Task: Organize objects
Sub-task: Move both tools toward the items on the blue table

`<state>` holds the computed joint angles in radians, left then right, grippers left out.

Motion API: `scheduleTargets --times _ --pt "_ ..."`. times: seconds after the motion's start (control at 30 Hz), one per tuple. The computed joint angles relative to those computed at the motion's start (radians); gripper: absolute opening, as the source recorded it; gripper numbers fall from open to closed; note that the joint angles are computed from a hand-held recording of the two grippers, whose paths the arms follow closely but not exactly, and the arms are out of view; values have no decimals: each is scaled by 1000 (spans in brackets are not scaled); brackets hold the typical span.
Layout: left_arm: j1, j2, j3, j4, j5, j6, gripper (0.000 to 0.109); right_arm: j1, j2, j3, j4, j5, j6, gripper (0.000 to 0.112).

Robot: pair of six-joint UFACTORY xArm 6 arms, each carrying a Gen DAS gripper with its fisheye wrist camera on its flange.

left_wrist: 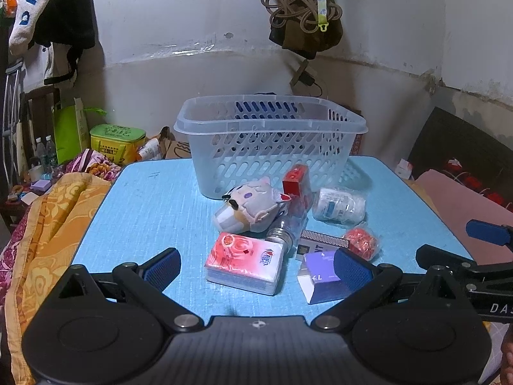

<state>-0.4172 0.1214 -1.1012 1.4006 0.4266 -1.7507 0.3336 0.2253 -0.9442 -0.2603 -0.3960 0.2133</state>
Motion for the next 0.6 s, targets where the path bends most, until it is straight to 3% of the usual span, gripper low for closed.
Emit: scheduleTargets --times 0.27,0.37,0.47,0.53,0.6 --pt "8 -6 5 25 -4 -19 101 -7 2 2 -42 -22 45 103" --pt "31 -28 17 203 -22 -179 100 -17 8 -4 -116 -34 124 103" --pt "66 -32 18 305 -47 -269 100 3 17 6 -69 -48 117 103" --pt "92 -10 3 306 -81 -251 100 13 28 -3 -71 -33 120 103" --pt "93 19 -13 235 -60 -153 100 8 45 -27 -172 -1 201 103"
